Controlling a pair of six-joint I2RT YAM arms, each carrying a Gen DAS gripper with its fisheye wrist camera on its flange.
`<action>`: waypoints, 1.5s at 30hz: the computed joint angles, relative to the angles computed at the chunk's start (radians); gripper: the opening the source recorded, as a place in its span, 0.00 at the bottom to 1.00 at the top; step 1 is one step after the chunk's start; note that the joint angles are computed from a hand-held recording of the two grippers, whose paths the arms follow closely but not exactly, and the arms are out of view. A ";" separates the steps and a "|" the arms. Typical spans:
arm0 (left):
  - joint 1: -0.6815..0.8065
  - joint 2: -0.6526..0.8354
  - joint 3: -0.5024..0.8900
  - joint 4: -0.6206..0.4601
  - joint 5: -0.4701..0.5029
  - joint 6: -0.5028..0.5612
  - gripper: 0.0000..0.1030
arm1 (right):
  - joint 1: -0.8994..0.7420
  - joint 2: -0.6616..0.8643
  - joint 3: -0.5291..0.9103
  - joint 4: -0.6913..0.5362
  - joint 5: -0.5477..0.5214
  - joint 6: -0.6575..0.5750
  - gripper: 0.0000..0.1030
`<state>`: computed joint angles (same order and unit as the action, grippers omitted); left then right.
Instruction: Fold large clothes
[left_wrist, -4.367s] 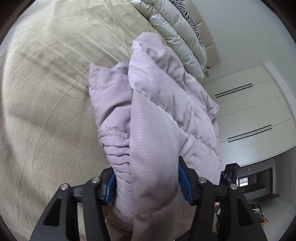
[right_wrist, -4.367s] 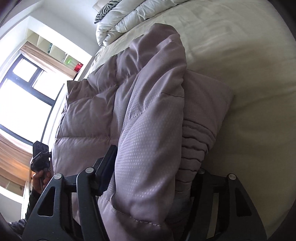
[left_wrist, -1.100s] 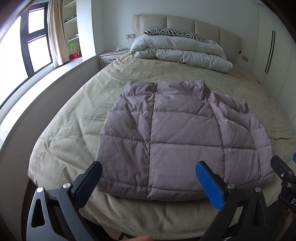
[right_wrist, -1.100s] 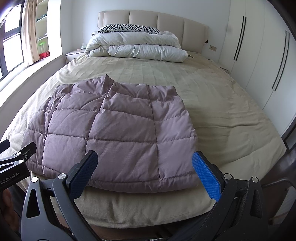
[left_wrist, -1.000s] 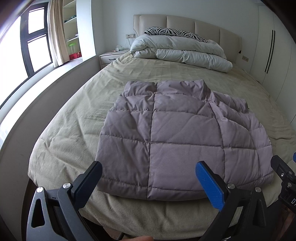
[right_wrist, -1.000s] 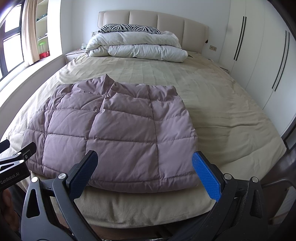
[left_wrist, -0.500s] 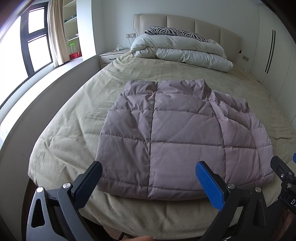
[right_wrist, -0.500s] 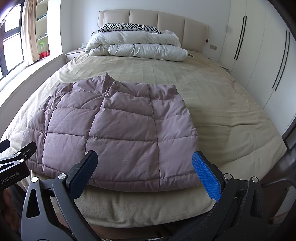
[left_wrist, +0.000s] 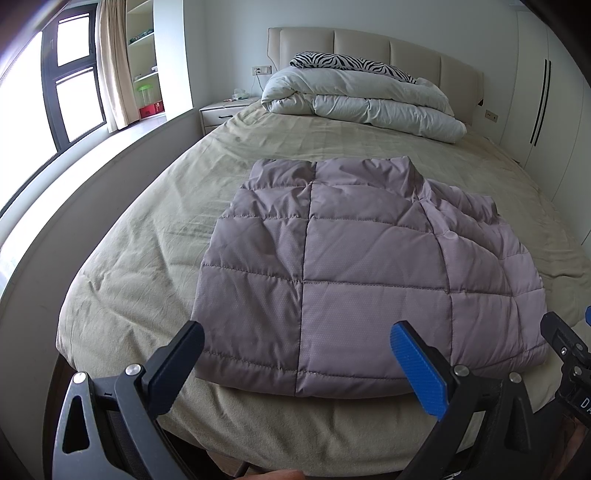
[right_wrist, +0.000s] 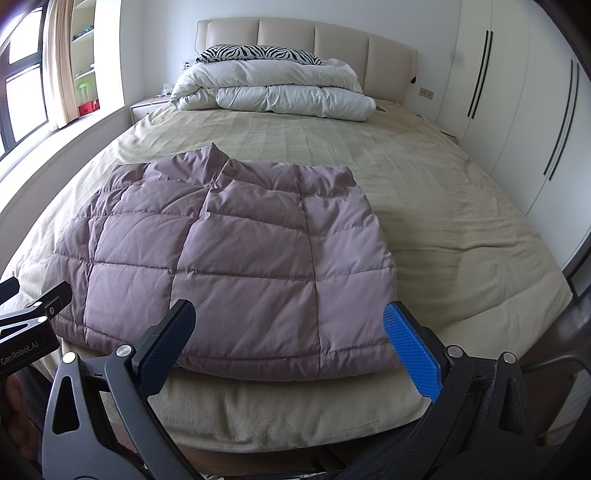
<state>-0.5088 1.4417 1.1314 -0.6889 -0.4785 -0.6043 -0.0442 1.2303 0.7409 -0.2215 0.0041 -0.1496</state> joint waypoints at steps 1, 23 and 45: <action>0.000 0.000 0.000 0.000 0.001 0.000 1.00 | 0.001 0.000 0.000 0.000 0.001 0.001 1.00; -0.003 -0.004 -0.006 0.000 -0.001 -0.001 1.00 | -0.009 0.004 -0.006 -0.002 -0.014 -0.009 1.00; -0.005 -0.008 -0.004 -0.005 -0.002 0.000 1.00 | -0.016 0.005 0.001 -0.012 -0.023 -0.014 1.00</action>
<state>-0.5140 1.4341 1.1275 -0.6936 -0.4810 -0.6048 -0.0601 1.2352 0.7423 -0.2330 -0.0188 -0.1635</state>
